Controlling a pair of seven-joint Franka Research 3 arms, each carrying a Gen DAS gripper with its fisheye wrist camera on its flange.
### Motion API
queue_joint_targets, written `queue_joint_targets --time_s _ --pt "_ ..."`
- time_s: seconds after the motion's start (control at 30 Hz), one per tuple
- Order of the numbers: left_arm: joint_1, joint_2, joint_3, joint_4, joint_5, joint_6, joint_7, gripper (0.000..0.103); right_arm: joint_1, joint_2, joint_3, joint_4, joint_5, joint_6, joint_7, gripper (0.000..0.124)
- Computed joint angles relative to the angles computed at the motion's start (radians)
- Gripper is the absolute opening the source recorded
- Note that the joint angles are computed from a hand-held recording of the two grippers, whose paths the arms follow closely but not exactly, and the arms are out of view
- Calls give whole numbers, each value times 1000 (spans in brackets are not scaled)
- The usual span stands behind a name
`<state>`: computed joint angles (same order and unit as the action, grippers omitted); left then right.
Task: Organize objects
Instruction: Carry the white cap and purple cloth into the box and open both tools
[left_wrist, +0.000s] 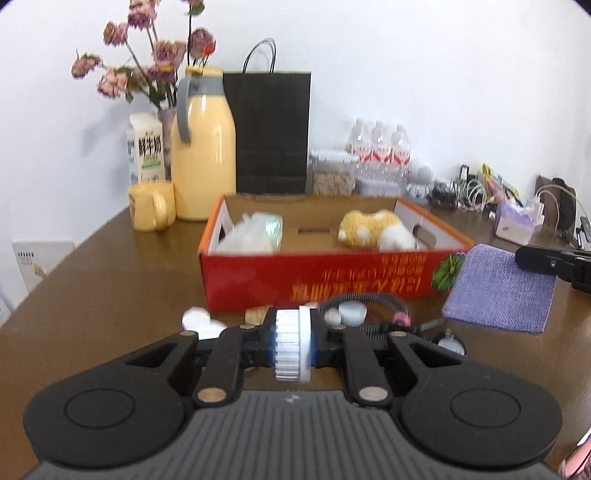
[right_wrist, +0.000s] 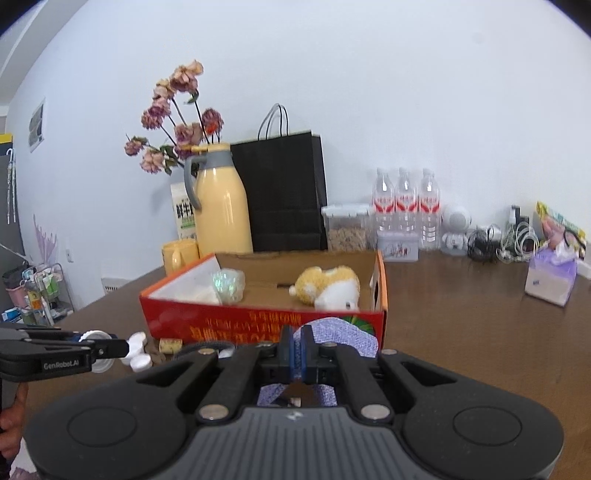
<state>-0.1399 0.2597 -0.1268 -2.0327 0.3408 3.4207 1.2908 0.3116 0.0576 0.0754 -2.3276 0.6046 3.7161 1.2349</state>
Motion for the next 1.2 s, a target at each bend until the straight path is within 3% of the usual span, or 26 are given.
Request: queue_joint_targets --time_s 0.3,0.43,0.67,0.83,0.93,1.03,1.2 --pt "-51 72 25 153 -31 19 38 16 -13 49 -11 128 -57 14 -16 2" --pt "-110 138 67 267 -72 7 62 16 -14 111 -20 243 -66 -13 -36 2" --pt "-187 297 142 535 -127 -87 31 16 34 292 -79 526 33 -122 -136 2" --pt "-245 455 228 778 -123 -193 -59 16 26 445 -101 713 33 -180 -111 2" --pt "-297 559 331 921 -124 -254 -152 16 58 529 -158 802 69 -216 -99 2" --pt "-255 612 273 1009 -90 -339 -135 16 158 582 -300 851 146 -292 -111 2" --pt "-233 636 235 1045 -18 -386 -140 16 238 606 -422 847 138 -347 -48 2"
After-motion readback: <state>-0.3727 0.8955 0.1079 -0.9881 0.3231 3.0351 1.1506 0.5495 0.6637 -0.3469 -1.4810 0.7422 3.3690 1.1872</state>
